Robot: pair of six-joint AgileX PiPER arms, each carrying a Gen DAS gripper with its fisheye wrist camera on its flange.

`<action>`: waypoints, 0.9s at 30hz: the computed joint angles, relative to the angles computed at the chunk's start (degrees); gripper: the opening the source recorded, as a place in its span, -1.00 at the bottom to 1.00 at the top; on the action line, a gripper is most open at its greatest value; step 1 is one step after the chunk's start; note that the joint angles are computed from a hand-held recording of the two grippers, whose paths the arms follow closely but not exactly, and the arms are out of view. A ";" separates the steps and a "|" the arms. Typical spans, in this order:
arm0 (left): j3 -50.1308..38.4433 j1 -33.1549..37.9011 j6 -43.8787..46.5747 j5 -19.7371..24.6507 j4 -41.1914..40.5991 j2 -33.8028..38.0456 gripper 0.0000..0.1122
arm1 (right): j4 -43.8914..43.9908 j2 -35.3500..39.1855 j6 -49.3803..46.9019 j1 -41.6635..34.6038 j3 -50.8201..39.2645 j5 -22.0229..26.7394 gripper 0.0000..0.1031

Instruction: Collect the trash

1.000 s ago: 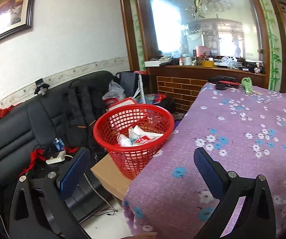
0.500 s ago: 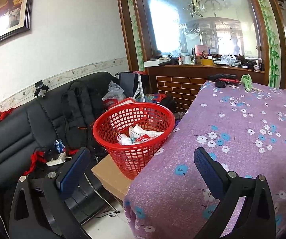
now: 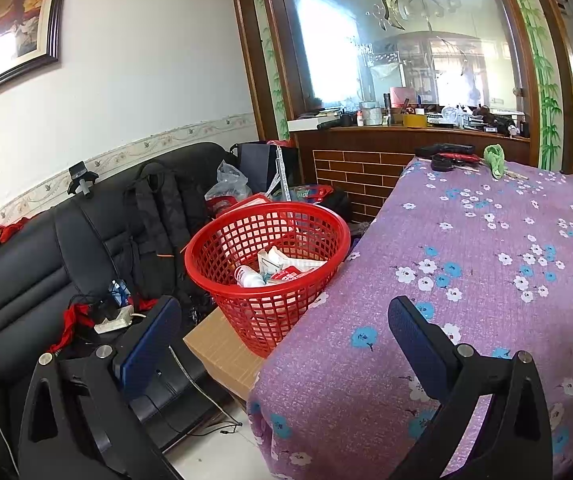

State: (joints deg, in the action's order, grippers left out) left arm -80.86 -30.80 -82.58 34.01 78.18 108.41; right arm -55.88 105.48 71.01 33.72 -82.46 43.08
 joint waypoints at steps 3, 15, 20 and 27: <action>0.43 -0.04 -0.72 0.05 0.55 -0.03 0.83 | -0.19 -0.02 0.20 0.07 0.10 0.19 0.98; 0.43 0.05 -0.71 -0.05 0.64 0.03 0.83 | 0.31 0.24 0.00 -0.50 0.34 -0.15 0.98; 0.42 0.00 -0.58 0.01 0.62 0.03 0.83 | 0.34 0.32 -0.01 -0.43 0.13 -0.06 0.98; 0.36 0.00 -0.61 0.03 0.60 0.13 0.83 | 0.75 0.40 -0.26 -0.81 0.28 -0.24 0.98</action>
